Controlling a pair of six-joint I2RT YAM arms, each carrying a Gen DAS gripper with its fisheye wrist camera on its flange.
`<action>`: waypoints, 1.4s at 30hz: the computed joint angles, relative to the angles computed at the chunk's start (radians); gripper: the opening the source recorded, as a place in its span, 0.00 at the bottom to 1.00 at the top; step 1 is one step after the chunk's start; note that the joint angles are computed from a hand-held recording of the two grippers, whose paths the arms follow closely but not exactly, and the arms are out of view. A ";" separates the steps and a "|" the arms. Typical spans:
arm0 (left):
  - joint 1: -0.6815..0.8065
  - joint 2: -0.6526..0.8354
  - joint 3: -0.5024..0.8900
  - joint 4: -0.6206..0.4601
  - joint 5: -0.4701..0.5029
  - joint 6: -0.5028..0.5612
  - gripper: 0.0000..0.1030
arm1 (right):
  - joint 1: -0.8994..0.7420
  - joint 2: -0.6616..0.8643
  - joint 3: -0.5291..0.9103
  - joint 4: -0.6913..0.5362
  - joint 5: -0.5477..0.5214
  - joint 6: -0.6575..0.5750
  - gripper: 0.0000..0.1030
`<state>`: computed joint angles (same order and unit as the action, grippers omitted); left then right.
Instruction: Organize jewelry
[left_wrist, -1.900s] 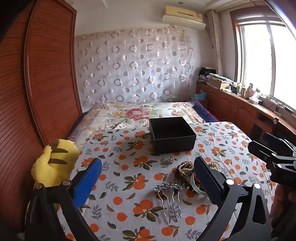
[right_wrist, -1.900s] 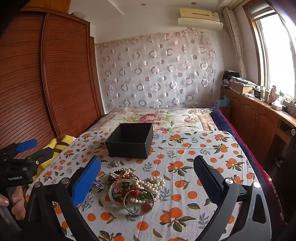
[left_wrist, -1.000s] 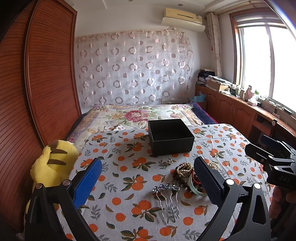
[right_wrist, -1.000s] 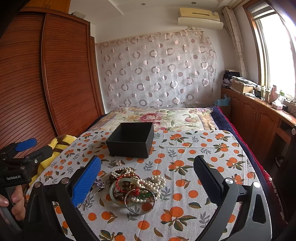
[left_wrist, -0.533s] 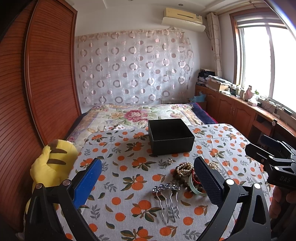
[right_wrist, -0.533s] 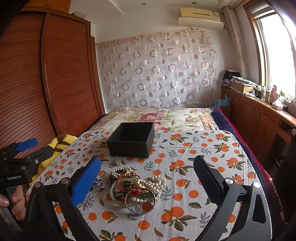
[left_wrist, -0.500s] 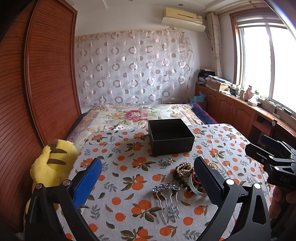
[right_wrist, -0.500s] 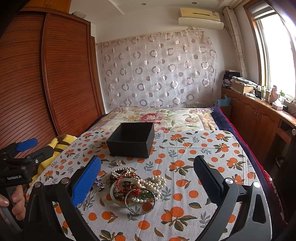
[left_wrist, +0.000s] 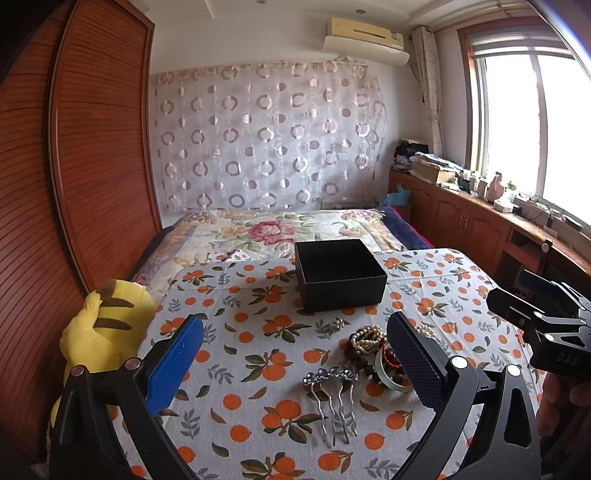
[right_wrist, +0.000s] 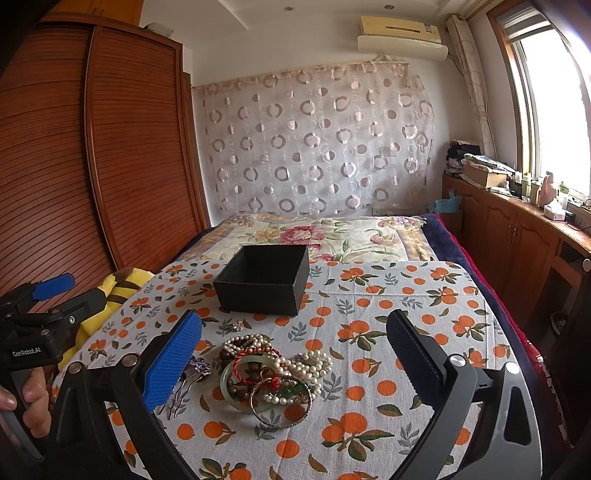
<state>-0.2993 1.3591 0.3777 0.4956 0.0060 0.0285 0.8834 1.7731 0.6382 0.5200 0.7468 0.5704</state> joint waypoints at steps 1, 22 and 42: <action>0.000 0.000 0.000 0.000 0.000 0.000 0.94 | 0.000 0.000 0.000 0.001 0.000 0.000 0.98; 0.001 -0.002 -0.003 0.003 0.002 -0.002 0.94 | 0.005 0.002 0.005 -0.003 0.005 0.001 0.98; -0.044 0.018 0.018 -0.016 -0.034 -0.030 0.94 | -0.003 0.018 0.007 0.000 -0.008 0.007 0.98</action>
